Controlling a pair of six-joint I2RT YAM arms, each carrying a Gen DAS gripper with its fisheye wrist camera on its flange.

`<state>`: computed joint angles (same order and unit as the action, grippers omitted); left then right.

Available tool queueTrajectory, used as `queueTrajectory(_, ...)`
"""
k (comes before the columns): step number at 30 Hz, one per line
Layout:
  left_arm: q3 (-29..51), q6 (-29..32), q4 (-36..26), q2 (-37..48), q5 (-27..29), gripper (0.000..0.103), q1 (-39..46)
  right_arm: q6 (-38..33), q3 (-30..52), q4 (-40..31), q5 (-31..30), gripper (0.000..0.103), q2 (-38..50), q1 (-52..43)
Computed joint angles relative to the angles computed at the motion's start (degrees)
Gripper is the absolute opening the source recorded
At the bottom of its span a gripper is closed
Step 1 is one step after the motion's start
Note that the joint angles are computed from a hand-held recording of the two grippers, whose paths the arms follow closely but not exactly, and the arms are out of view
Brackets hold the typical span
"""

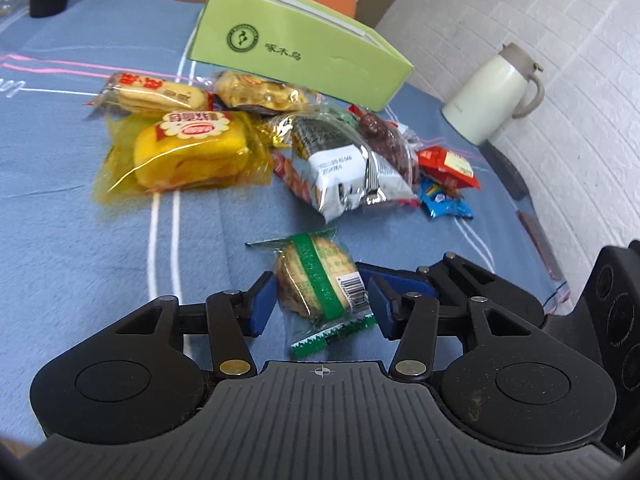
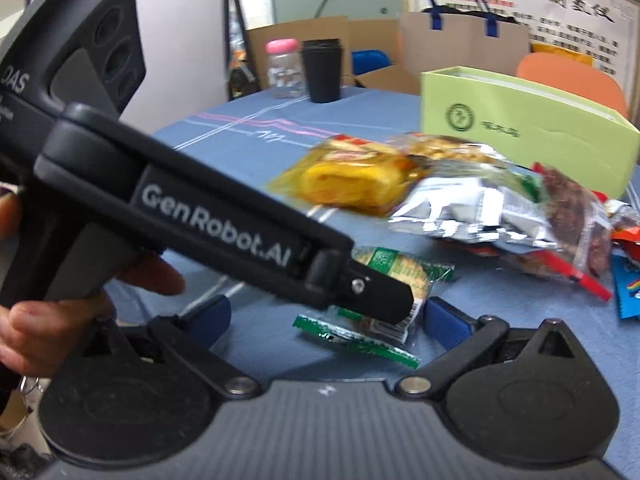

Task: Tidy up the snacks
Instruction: 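Return the left tool to the green-striped biscuit pack and close on it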

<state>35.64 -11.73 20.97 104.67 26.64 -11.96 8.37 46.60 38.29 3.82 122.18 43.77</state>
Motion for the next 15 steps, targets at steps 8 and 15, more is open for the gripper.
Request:
queueTrajectory(8, -1.71, -2.47, 1.45, -2.34, -1.01, 0.059, 3.09, 9.62, 0.61, -1.46, 14.39, 0.102, 1.1, 3.02)
queueTrajectory(15, -1.08, -3.36, 1.58, -1.04, 0.64, 0.064, 4.94, 8.72, -0.67, 5.94, 20.46, 0.102, 4.94, 6.53)
